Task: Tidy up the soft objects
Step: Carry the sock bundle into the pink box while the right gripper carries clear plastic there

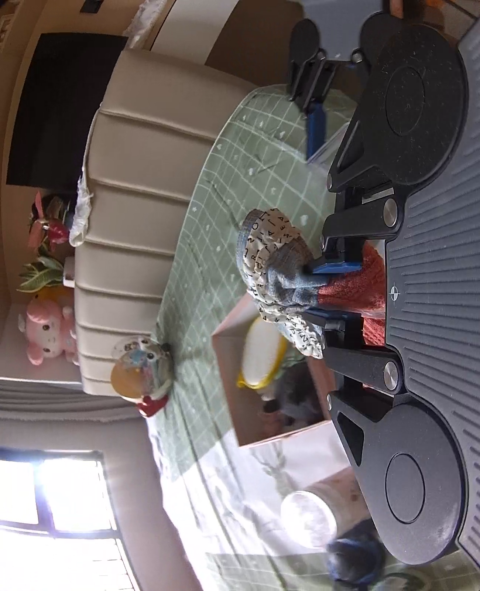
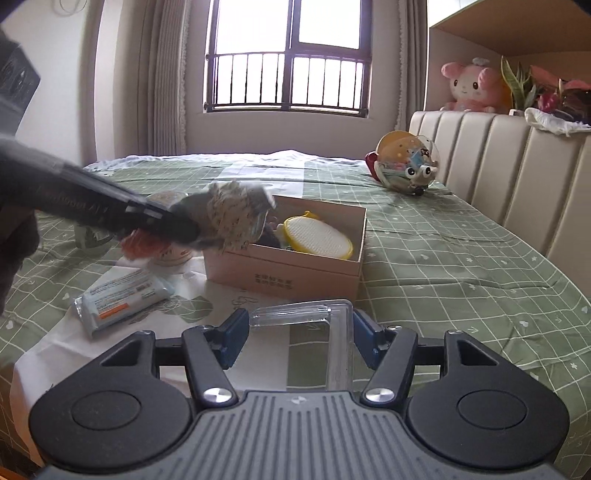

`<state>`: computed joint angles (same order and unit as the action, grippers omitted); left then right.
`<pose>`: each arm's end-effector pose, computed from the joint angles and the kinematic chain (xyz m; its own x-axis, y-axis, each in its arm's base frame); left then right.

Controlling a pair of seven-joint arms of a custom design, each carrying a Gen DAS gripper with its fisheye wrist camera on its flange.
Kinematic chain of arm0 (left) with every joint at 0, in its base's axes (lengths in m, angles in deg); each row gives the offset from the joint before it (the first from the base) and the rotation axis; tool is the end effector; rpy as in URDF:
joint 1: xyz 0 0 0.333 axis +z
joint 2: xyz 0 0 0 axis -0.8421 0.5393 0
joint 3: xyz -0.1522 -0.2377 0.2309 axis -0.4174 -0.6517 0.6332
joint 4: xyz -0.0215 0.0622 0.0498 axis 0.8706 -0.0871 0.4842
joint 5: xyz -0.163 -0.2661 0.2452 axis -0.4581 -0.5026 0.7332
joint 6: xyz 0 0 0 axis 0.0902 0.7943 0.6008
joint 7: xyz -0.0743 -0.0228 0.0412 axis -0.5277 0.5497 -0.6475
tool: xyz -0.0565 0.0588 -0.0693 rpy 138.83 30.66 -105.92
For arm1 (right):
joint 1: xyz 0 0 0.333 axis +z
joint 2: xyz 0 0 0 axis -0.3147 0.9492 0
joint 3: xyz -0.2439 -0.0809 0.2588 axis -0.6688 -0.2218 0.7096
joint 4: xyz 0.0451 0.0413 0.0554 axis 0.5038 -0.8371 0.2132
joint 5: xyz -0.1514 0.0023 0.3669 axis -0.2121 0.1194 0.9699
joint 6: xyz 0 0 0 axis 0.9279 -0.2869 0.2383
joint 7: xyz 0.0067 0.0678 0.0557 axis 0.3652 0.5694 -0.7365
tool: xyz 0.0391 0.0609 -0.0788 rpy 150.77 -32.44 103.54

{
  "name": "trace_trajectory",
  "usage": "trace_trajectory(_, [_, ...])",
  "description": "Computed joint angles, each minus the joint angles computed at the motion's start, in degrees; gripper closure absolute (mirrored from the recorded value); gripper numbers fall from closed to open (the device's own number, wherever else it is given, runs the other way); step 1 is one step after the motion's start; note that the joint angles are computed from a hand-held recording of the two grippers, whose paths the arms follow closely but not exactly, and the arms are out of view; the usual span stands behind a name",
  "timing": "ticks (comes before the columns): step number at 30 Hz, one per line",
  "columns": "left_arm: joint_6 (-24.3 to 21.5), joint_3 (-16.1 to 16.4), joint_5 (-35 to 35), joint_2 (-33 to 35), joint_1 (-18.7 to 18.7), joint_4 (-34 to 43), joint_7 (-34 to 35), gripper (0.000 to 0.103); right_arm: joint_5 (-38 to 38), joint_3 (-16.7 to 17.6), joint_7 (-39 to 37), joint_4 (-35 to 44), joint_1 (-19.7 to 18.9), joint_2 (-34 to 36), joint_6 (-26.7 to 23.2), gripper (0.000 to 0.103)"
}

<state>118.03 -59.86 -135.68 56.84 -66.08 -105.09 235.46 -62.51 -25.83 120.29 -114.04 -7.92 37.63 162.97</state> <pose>0.5676 -0.2302 0.5272 -0.5438 -0.8388 0.0253 -0.4611 0.2735 -0.8441 0.4600 0.0630 0.4678 0.2368 -0.9716 0.0003 -0.4546 -0.1110 -0.8837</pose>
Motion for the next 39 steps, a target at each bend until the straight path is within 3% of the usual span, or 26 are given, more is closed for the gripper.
trace_trajectory(3, [3.29,4.67,16.62,5.16,-5.04,6.10,-11.68,0.080,-3.08,-1.63,2.63,0.50,-0.52,1.06,1.42,0.042])
trace_trajectory(5, [3.82,11.92,27.70,9.42,-11.62,11.41,-19.42,0.080,-4.24,-1.78,4.09,0.92,-1.68,1.82,2.34,0.042])
trace_trajectory(6, [3.57,14.02,30.89,11.38,-13.45,13.95,-21.22,0.080,-3.42,-1.24,3.79,1.11,-2.44,2.28,2.90,0.042])
trace_trajectory(8, [1.09,18.88,36.54,16.55,-17.37,20.95,-25.53,0.080,-2.10,-0.24,3.11,1.36,-3.81,3.07,3.90,0.042])
trace_trajectory(12, [-6.83,23.18,41.81,26.05,-19.27,33.30,-33.95,0.079,-4.96,0.52,6.13,3.02,-6.31,5.32,4.36,0.042])
trace_trajectory(18, [-33.05,25.64,46.40,39.21,-16.75,54.11,-51.42,0.071,-9.64,2.71,10.01,4.91,-10.08,8.11,3.35,0.042])
trace_trajectory(20, [-36.02,24.40,47.38,40.61,-15.11,55.51,-53.11,0.072,-9.72,3.63,10.13,5.28,-10.82,8.71,2.83,0.042])
trace_trajectory(23, [-32.27,23.21,49.41,39.81,-14.31,52.91,-55.02,0.072,-11.05,4.77,11.67,6.25,-11.92,9.53,1.89,0.042])
trace_trajectory(26, [-30.59,19.70,49.27,37.94,-11.98,50.31,-55.65,0.072,-11.69,5.79,12.45,7.00,-12.45,9.67,0.60,0.042])
trace_trajectory(30, [-26.95,10.57,44.87,33.77,-5.23,44.35,-52.10,0.072,-9.70,6.70,10.57,7.61,-12.01,9.70,-1.07,0.042])
trace_trajectory(33, [-19.22,3.96,41.66,29.01,0.18,36.36,-48.43,0.073,-7.06,7.36,8.74,8.42,-11.31,9.79,-2.88,0.042])
trace_trajectory(39, [-5.31,-19.23,29.44,24.19,19.47,24.10,-34.29,0.073,-4.75,8.60,7.95,11.72,-10.97,10.09,-4.98,0.042])
